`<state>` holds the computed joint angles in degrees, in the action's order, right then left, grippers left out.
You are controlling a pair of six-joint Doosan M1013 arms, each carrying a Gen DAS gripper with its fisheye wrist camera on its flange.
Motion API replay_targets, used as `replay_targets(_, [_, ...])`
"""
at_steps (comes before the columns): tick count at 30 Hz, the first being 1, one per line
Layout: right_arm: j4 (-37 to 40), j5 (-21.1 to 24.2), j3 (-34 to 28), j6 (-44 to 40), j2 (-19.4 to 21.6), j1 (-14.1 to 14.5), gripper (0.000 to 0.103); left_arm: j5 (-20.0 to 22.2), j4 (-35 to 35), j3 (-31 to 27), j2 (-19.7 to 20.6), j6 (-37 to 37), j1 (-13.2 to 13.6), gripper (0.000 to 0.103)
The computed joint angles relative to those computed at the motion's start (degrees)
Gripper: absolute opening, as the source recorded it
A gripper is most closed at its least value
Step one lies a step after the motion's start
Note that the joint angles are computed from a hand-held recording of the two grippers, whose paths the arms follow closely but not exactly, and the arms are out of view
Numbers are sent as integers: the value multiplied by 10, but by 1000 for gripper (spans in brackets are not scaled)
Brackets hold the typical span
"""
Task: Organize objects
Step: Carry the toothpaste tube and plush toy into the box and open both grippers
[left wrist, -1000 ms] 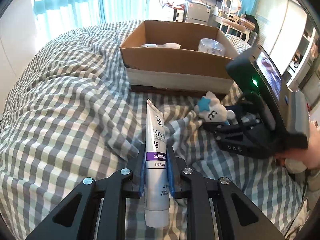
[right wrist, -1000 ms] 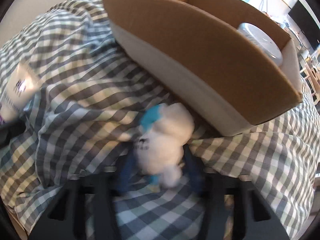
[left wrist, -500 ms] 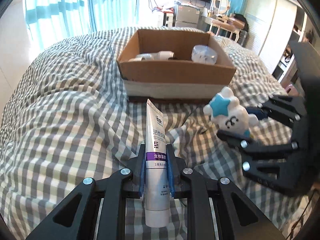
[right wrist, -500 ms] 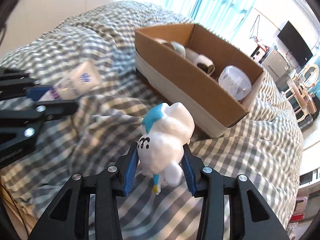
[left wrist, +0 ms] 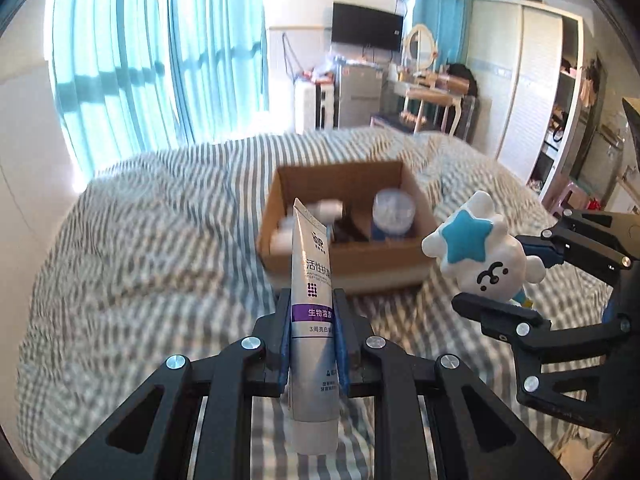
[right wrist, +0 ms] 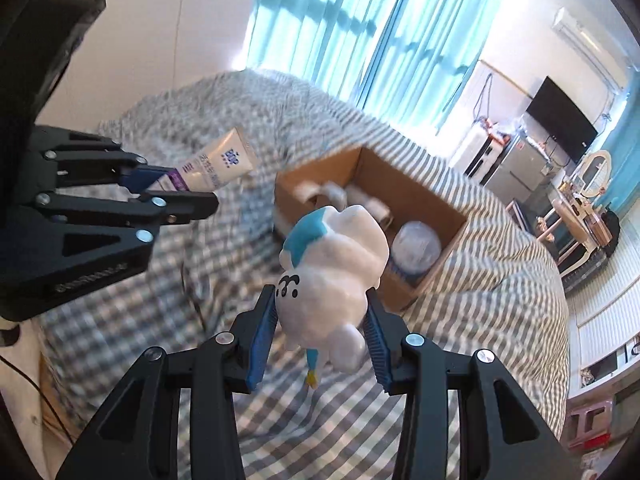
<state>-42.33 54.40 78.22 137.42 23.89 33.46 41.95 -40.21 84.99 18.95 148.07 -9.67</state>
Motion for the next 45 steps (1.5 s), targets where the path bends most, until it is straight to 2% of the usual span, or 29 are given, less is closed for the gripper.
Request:
replay_targets(7, [-23, -20, -31, 28, 5, -22, 42, -9, 1, -75, 38, -29, -12, 18])
replay_targets(11, [-24, -22, -52, 28, 19, -39, 42, 3, 6, -123, 70, -58, -17, 18])
replay_targets(21, [47, -48, -109, -6, 72, -101, 42, 12, 5, -217, 154, -57, -37, 18])
replay_targets(31, [108, -44, -138, -60, 122, -152, 42, 50, 99, -295, 229, -114, -64, 18])
replay_targets(35, [117, -51, -136, -67, 129, -163, 42, 65, 134, -314, 248, -130, -72, 18])
replay_targets(40, [146, -73, -123, -70, 127, -177, 42, 84, 140, -316, 255, -132, -73, 18])
replay_targets(45, [134, -71, -116, -54, 120, -175, 43, 46, 174, -282, 238, -123, -80, 25])
